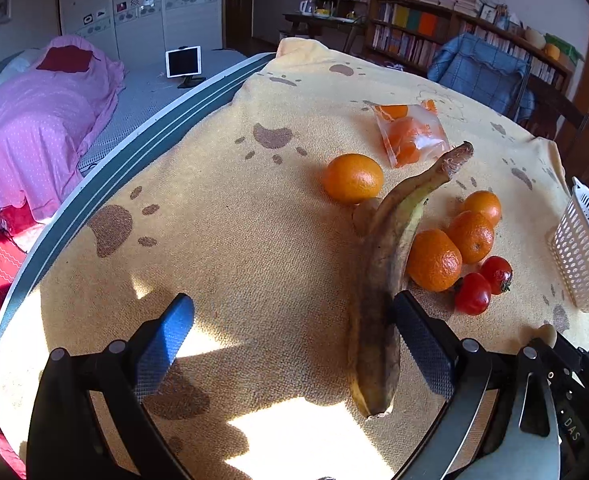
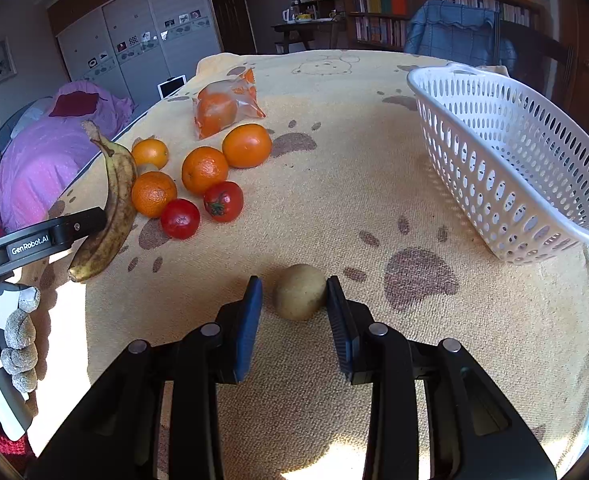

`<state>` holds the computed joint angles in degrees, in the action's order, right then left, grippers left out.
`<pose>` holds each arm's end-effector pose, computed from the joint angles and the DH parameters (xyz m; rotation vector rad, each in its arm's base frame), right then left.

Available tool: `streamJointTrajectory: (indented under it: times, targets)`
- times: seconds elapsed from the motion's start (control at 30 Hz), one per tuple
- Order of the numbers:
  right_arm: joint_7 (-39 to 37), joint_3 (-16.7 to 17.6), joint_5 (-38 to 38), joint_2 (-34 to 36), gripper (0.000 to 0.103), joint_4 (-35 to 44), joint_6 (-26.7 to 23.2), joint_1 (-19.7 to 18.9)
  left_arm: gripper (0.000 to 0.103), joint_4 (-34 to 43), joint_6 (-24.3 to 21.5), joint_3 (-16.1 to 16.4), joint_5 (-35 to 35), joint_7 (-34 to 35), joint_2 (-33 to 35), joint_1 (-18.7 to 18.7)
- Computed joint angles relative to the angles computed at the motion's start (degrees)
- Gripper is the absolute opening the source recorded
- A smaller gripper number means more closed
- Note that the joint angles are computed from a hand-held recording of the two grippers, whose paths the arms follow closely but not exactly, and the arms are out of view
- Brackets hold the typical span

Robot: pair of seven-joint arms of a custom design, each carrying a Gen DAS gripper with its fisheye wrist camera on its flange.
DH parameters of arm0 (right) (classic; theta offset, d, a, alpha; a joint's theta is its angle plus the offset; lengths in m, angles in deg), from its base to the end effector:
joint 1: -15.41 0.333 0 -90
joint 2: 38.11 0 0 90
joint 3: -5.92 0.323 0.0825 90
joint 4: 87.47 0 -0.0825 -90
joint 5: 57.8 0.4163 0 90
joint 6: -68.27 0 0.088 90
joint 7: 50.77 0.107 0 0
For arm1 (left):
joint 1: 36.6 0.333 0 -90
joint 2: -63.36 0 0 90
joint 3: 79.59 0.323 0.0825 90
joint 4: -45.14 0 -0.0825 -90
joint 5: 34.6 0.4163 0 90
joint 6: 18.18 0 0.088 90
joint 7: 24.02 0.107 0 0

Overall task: Organize fruits
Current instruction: 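Grasp the banana by its middle with the left tool while the right tool holds the kiwi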

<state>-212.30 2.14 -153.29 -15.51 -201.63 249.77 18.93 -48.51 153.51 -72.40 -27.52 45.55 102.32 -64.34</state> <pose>0.6110 0.0891 0.2687 -1.5667 1.9273 -0.6103 0.7067 -0.2930 0.2856 -1.6957 2.0196 -0.7810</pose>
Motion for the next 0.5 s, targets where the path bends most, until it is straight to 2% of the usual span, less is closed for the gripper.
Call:
streamJointTrajectory:
  times: [0.33,0.4,0.47,0.5]
  targets:
    - [0.0,0.1,0.0,0.0,0.034,0.0,0.0,-0.1,0.096,3.6,-1.0,1.0,1.9,0.6,2.4,-1.4]
    - [0.1,0.0,-0.1,0.0,0.034,0.0,0.0,-0.1,0.087,5.2,-2.1,-1.3,1.6,2.5,3.3,0.2]
    - [0.2,0.1,-0.2,0.0,0.034,0.0,0.0,-0.1,0.071,6.9,-3.5,-3.3,1.2,4.4,4.4,1.5]
    - [0.2,0.1,-0.2,0.0,0.034,0.0,-0.1,-0.1,0.067,7.8,-4.5,-4.4,0.8,5.5,5.0,2.2]
